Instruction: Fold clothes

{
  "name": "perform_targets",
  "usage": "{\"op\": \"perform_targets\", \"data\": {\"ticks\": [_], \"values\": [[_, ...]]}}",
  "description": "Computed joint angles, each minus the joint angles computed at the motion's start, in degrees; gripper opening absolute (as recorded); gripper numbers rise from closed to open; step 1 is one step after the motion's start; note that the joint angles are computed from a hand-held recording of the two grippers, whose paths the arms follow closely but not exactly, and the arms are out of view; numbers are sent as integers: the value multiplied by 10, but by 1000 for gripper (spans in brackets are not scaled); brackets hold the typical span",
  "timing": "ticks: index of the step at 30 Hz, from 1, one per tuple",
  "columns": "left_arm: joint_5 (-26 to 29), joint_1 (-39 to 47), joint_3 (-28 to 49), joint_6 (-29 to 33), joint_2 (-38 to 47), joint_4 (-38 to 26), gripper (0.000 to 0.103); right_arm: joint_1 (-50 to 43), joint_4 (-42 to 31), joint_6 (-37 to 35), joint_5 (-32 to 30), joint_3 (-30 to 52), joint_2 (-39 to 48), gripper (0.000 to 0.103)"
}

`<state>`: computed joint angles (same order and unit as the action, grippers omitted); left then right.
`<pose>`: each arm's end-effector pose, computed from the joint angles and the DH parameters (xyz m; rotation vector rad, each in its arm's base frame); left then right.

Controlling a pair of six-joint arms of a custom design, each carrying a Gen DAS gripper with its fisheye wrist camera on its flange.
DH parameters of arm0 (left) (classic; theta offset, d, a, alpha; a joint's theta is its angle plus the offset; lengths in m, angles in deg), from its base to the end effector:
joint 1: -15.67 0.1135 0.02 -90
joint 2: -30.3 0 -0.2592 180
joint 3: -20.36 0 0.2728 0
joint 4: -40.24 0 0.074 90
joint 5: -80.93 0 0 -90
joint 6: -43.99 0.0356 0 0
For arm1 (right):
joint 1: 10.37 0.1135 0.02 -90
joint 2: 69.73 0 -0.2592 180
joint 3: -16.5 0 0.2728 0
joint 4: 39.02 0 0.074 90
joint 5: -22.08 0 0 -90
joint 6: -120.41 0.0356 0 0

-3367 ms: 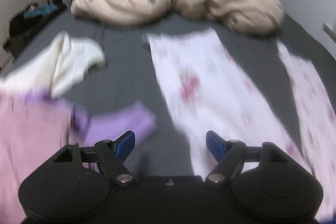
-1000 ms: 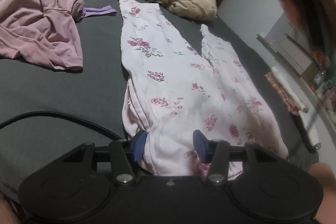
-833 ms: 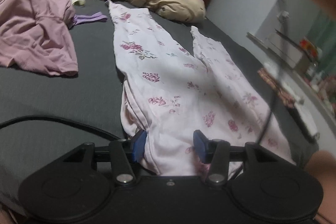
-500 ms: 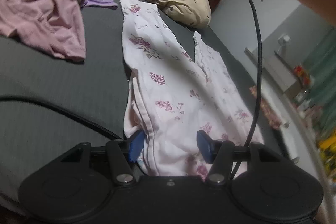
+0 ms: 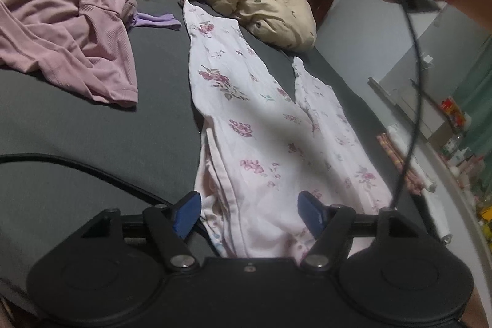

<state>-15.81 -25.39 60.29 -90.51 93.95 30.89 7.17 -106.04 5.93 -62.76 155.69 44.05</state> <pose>0.1885 -0.1587 0.1764 -0.1385 2.2333 -0.7269 0.4327 0.1334 0.3951 -0.7807 2.1624 -0.1659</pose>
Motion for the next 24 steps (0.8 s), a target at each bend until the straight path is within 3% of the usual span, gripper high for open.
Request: {"op": "perform_targets", "data": {"ticks": [6,11,19,24], "values": [[-20,-7,3,-5,5,8,72,-6,80,-80,-5,-201,-153,97],[-27,-16,8,-3,13,2,74,-17,52,-96,-36,-222,-193,97],[-33,-21,11,3,29,12,74,-6,82,-145,-19,-254,-214,97],[-70,-39,11,26,36,39,74,-5,114,-165,-13,-273,-210,97]]}}
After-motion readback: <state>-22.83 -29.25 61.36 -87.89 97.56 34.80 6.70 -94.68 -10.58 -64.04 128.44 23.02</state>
